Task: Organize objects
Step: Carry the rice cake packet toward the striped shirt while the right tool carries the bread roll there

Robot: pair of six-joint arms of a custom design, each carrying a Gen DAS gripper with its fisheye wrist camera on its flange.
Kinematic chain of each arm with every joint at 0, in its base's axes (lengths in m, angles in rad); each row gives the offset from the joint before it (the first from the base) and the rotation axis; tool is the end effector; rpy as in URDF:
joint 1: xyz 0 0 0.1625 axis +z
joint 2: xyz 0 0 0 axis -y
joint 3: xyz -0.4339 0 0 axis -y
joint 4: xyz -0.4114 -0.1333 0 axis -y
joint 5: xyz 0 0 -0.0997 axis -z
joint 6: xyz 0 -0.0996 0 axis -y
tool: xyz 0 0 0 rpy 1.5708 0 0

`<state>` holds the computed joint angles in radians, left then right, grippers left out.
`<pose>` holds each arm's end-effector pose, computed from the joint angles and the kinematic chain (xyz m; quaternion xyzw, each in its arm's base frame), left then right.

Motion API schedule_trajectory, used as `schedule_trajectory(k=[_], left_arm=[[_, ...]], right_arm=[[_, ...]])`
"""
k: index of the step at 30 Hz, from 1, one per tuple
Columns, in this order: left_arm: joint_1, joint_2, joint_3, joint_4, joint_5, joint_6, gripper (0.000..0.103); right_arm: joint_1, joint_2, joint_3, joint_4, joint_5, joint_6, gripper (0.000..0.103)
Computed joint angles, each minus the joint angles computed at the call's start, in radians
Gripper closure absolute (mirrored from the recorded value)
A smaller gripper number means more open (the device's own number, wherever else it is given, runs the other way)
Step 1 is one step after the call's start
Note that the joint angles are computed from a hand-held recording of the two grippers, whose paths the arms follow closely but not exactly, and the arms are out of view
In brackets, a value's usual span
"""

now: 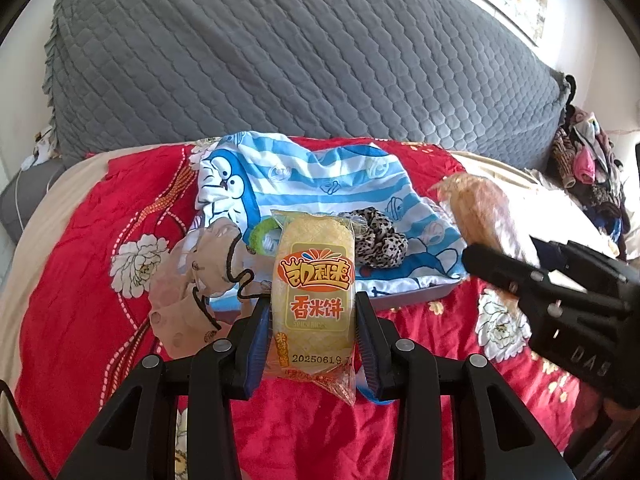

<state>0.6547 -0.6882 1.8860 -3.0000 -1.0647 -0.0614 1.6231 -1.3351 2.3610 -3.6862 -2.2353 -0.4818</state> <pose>-0.3670 -0.5107 -0.0069 0.3723 0.8872 -0.2154 0.1671 0.0943 -0.4259 0.2847 0.0503 -0.8244 0.4192 0.3769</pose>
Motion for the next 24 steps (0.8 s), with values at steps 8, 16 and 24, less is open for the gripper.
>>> schedule_trajectory(k=[8,16,24], left_arm=[[0.012,0.026,-0.037,0.000,-0.007,0.013,0.062],[0.018,0.054,-0.075,0.001,-0.012,0.034,0.062],[0.022,0.069,-0.099,0.004,-0.012,0.042,0.062]], right_arm=[[-0.021,0.009,-0.020,0.005,0.010,0.001,0.060],[-0.029,0.024,-0.039,-0.002,0.015,-0.014,0.060],[-0.036,0.041,-0.058,-0.010,0.023,-0.024,0.060]])
